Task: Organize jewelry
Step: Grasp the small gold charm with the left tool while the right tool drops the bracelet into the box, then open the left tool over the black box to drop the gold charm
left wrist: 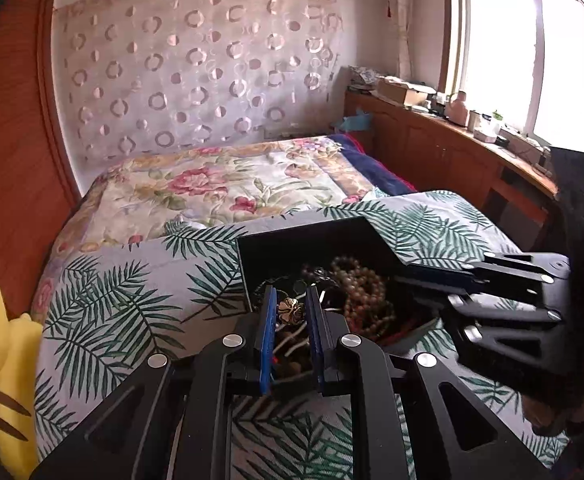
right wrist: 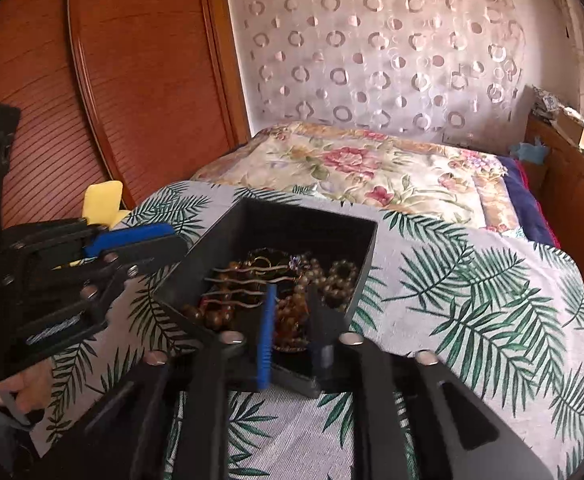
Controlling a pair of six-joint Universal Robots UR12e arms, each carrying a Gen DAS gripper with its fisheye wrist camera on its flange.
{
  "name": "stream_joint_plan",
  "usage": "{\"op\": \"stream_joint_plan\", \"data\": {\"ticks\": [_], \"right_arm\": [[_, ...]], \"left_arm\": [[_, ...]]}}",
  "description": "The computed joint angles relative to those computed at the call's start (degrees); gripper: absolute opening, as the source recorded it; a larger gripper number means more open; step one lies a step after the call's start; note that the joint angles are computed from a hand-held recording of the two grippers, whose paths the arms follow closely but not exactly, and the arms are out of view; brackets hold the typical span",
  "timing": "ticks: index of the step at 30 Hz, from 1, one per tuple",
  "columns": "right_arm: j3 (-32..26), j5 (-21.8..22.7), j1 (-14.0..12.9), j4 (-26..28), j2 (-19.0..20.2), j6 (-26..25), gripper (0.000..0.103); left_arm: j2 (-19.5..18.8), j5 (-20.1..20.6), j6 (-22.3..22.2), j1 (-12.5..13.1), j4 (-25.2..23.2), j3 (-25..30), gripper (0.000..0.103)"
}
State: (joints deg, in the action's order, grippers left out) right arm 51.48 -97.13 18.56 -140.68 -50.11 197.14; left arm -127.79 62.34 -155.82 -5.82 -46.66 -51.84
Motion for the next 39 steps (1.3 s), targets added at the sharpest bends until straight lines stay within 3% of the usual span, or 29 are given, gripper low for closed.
{"op": "stream_joint_plan", "data": {"ticks": [14,15,17,19,23,26,29,36,39], "right_arm": [[4.6,-1.0,0.3,-3.8,-2.8,-0.1,0.026],[4.8,-1.0,0.3,-4.0,-2.9,0.0,0.026],[5.3,-1.4,0.5,-4.5,-3.2,0.1,0.026],[5.7,-2.3,0.6,-4.8,-3.4,0.3,0.026],[6.6,-4.6,1.2,-5.8,-4.1,0.3,0.038],[8.2,-6.2,1.7,-7.4,-5.1,1.0,0.041],[9.8,-7.5,2.1,-9.1,-6.2,2.1,0.053],[13.3,-11.6,3.2,-13.3,-8.4,4.1,0.072],[14.6,-13.2,3.8,-14.9,-9.2,4.3,0.075]], "left_arm": [[-4.1,2.5,-1.4,-1.2,-2.6,6.3,0.015],[-4.0,2.5,-1.5,-1.2,-2.2,6.2,0.017],[-3.8,2.6,-1.7,-1.2,-1.4,5.8,0.036],[-3.4,2.8,-2.0,-1.1,0.0,5.0,0.046],[-1.9,2.6,-3.2,-0.8,3.1,2.3,0.072],[0.2,2.7,-4.4,-0.4,7.5,-1.3,0.085],[2.3,2.7,-5.7,0.0,11.3,-4.9,0.095],[6.9,3.6,-7.7,1.1,18.5,-12.5,0.095],[8.3,4.2,-7.6,1.4,20.1,-14.8,0.095]]}}
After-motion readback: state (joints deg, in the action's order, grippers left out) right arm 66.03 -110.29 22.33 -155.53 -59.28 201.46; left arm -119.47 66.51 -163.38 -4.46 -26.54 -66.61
